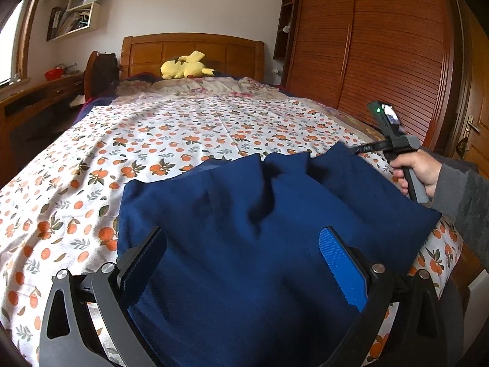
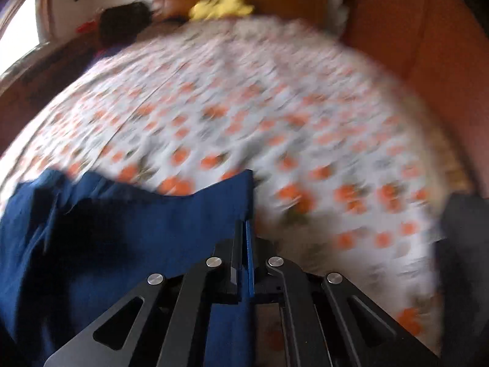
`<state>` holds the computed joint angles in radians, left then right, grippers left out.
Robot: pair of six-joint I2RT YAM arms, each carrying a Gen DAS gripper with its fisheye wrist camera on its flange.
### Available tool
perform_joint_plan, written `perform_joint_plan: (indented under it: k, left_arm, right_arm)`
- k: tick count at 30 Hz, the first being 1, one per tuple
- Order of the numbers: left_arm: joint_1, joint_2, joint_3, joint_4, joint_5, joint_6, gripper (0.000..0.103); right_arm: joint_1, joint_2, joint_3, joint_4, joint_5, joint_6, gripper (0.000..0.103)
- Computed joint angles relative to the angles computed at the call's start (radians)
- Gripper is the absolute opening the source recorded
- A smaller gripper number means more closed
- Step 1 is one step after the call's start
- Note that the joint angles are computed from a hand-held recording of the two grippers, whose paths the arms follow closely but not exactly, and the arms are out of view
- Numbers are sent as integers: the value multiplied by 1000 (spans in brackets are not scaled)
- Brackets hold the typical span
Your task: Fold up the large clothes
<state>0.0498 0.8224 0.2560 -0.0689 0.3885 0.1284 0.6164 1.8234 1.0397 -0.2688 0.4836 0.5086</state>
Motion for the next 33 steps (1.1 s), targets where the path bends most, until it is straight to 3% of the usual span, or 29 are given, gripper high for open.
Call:
perform_joint_plan:
  k: [3,6,13,18,24,33]
  left_arm:
    - [-18,-8,-4,-3,-12,-4,100]
    - [-40,-32,-12,-15,-25,-12,100]
    - [-139,-83,-32,-36,-84,-42,100]
    - [-212,-127,-43,-58,-130,-66,100]
    - [-296,-189,-55,-100,-185,-90,100]
    - [-404,-218,-76,-119,-260,-126,100]
  right_arm:
    - [0,19,46,-108,78,45,1]
    - [-1,-4,31,-106,53,54,2]
    - [92,-150,-52,-96,72,34,24]
    - [278,-271,-137,-132,111,104,36]
    - [519,-323,-192,-231,194,293,62]
    - [679,-358,-294,-359,230,629,73]
